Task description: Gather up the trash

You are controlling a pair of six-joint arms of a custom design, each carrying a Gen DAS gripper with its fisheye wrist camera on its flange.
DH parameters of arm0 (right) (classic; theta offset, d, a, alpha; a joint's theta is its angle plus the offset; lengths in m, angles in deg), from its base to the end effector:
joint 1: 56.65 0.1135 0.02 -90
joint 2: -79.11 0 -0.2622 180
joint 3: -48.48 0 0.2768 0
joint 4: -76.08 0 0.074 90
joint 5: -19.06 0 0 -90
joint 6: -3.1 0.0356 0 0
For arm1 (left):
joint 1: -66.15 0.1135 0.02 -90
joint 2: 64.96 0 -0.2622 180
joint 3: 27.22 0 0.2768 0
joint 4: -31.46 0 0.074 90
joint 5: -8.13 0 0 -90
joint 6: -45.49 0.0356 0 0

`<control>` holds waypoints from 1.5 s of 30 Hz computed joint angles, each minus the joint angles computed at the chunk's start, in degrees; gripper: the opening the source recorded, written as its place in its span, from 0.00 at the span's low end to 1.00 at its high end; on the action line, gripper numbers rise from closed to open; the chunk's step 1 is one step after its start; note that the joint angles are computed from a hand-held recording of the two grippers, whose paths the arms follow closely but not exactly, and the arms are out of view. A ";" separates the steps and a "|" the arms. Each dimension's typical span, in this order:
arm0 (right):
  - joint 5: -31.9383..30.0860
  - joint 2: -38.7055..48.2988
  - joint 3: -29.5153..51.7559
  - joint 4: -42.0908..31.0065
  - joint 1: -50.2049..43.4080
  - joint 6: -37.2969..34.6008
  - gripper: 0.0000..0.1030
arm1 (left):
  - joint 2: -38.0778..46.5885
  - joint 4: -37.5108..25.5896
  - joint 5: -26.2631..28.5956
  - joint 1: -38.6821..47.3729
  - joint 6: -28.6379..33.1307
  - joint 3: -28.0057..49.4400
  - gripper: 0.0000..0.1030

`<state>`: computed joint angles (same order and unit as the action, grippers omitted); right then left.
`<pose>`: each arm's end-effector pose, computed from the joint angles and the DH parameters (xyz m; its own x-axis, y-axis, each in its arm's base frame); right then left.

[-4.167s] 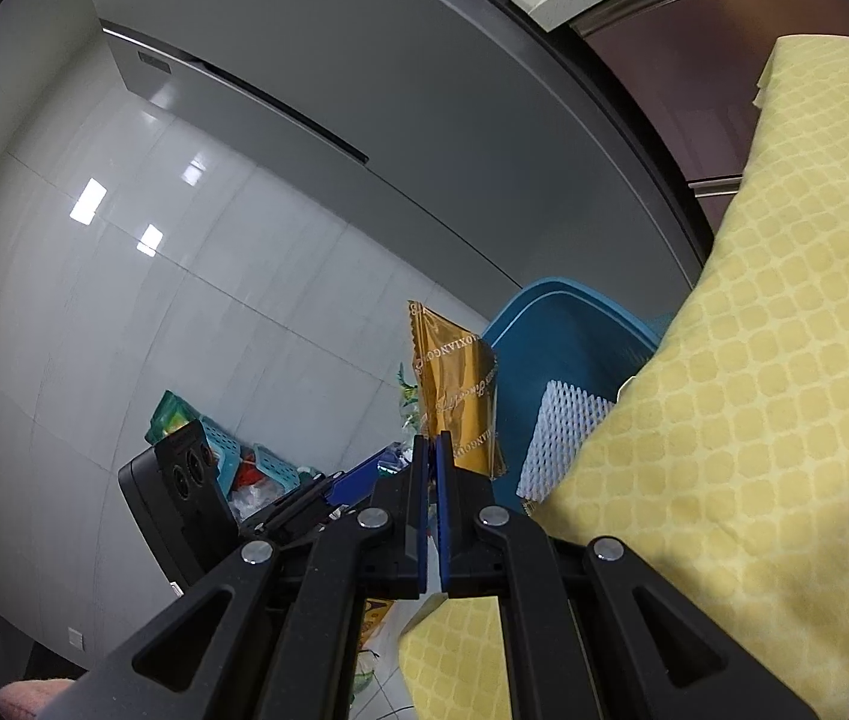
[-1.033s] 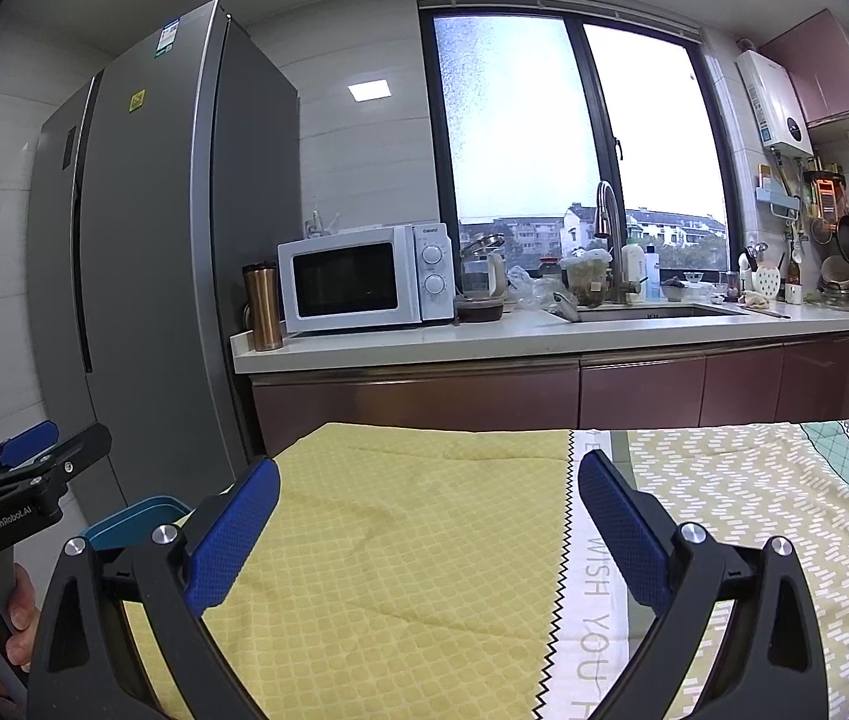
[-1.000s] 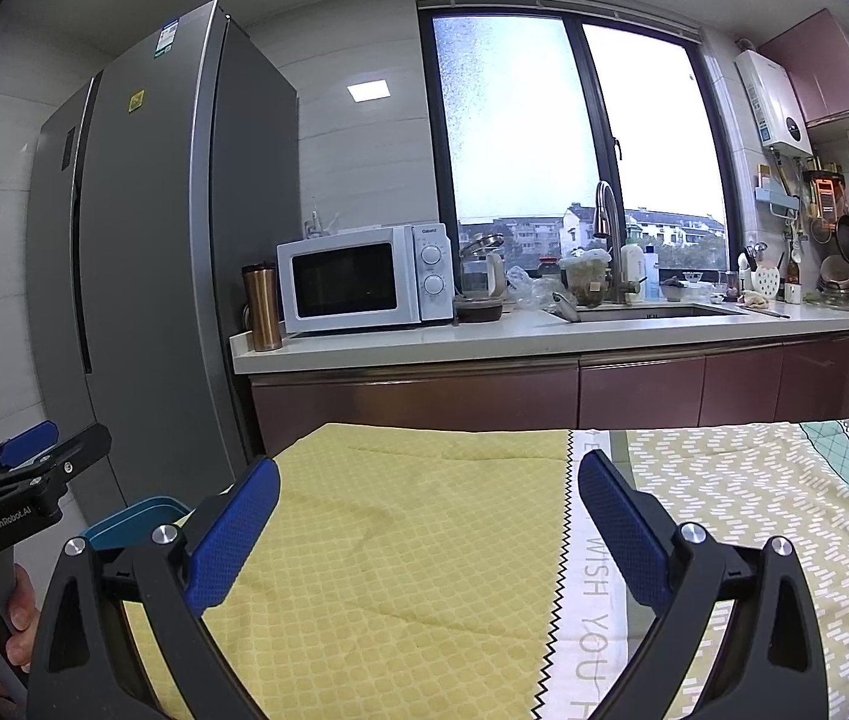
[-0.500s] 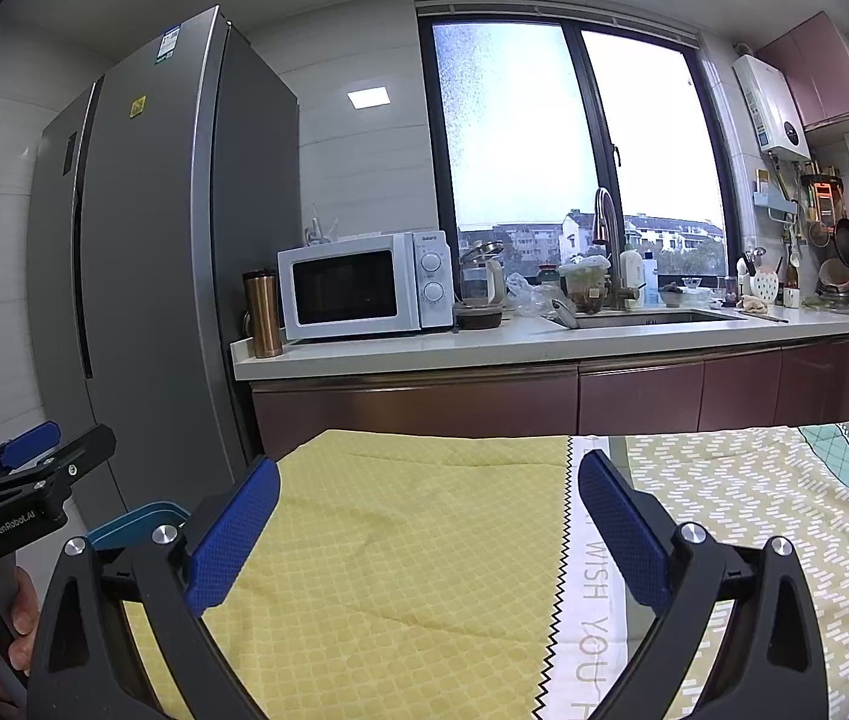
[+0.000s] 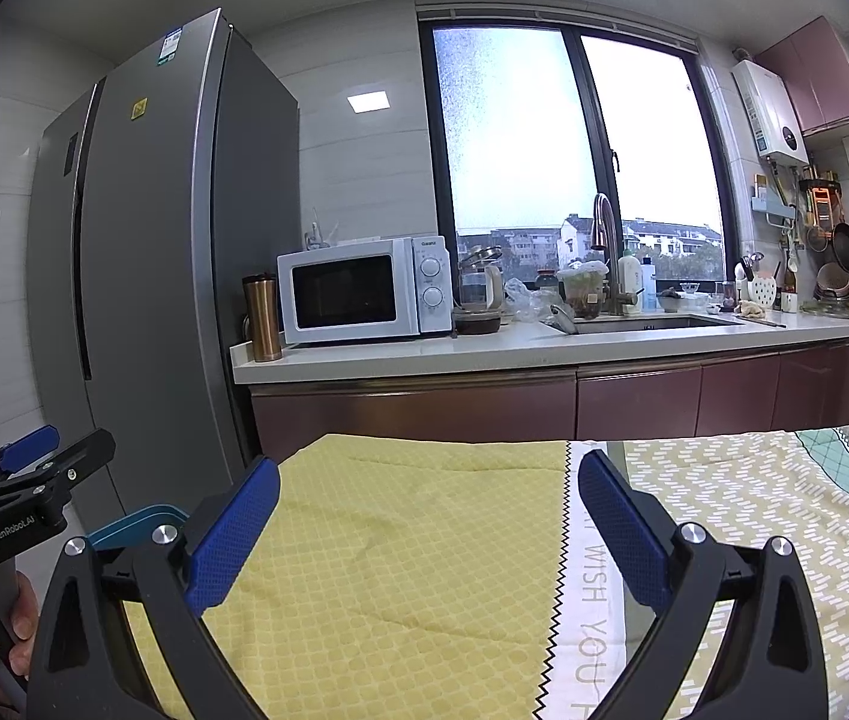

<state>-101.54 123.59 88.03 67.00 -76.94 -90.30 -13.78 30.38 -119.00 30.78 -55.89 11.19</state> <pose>0.2035 -0.0559 0.2481 -0.2169 0.0258 -0.9759 -0.1779 0.9819 0.0655 0.1959 -0.1127 0.2321 -0.1881 -0.0594 -0.9803 -0.0546 0.9973 -0.0499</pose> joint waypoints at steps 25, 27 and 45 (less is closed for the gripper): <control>0.15 0.16 0.06 0.86 -0.33 0.89 0.94 | -0.49 0.08 -0.42 -0.30 -0.10 -0.42 0.95; 0.13 0.08 -0.01 0.83 -0.38 0.78 0.94 | -0.45 0.10 -0.70 -0.47 0.01 -0.40 0.95; 0.37 -0.47 0.07 -0.02 -0.34 1.01 0.94 | -0.89 -0.07 -0.93 -0.72 0.07 -0.61 0.94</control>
